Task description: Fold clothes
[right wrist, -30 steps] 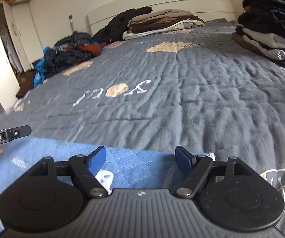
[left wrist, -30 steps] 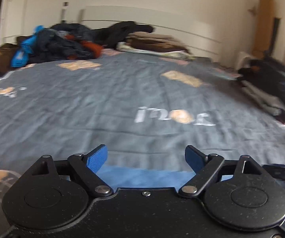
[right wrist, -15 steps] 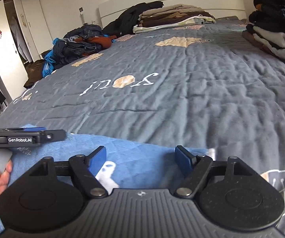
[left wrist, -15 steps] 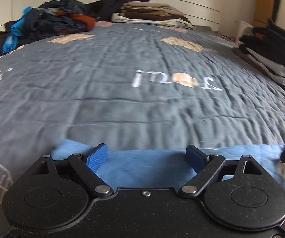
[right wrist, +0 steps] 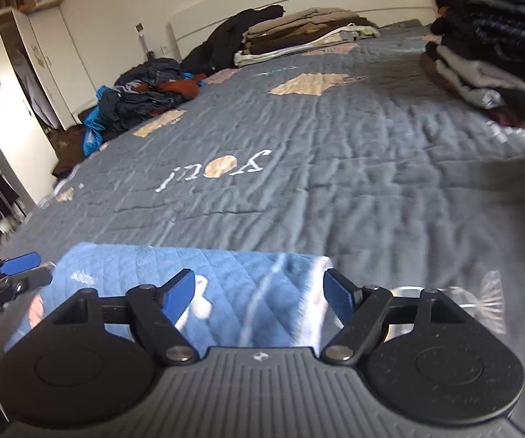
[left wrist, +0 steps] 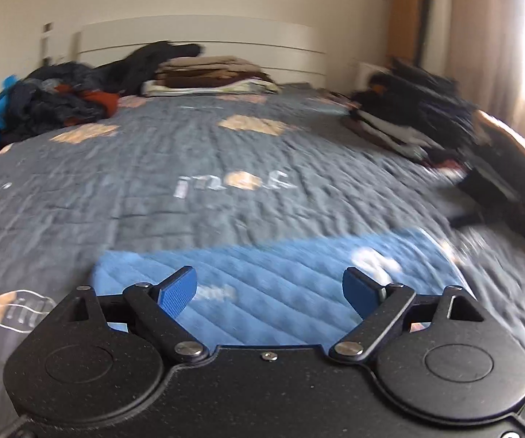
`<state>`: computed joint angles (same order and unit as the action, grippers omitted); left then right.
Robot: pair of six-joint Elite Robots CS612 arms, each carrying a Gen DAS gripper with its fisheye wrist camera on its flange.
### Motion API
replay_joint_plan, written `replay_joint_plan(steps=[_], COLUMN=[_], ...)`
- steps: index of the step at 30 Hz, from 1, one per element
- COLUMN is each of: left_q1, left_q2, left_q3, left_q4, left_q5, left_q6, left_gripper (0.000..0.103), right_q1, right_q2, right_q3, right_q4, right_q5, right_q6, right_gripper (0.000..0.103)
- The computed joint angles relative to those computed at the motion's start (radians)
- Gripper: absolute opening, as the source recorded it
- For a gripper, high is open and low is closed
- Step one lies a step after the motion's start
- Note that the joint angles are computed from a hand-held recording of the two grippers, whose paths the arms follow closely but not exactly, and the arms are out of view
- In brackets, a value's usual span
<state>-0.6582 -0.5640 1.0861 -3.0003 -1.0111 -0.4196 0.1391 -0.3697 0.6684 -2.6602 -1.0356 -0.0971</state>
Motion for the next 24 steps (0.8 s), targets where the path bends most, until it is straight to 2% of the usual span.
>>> replay_joint_plan(steps=[4, 6, 10, 15, 19, 24], left_q1=[-0.049, -0.066, -0.075, -0.083, -0.089, -0.096], left_q2=[0.041, 0.061, 0.080, 0.102, 0.118, 0.135], left_q3=[-0.048, -0.073, -0.098, -0.136, -0.168, -0.199], left_q4=[0.002, 0.000, 0.014, 0.015, 0.047, 0.076], left_q5=[-0.029, -0.050, -0.108, -0.105, -0.124, -0.126], left_q6=[0.256, 0.346, 0.365, 0.419, 0.476, 0.523], left_gripper=[0.086, 0.081, 0.061, 0.043, 0.041, 0.041], right_q1=[-0.001, -0.006, -0.019, -0.036, -0.044, -0.058], right_q2=[-0.094, -0.127, -0.175, -0.222, -0.243, -0.253], right_q3=[0.173, 0.243, 0.332, 0.433, 0.488, 0.518], right_q4=[-0.132, -0.169, -0.176, -0.212, -0.251, -0.262], right_q5=[-0.135, -0.132, -0.076, -0.015, -0.021, 0.015], right_q6=[0.004, 0.003, -0.043, -0.057, -0.051, -0.052], right_gripper=[0.079, 0.080, 0.081, 0.081, 0.081, 0.081])
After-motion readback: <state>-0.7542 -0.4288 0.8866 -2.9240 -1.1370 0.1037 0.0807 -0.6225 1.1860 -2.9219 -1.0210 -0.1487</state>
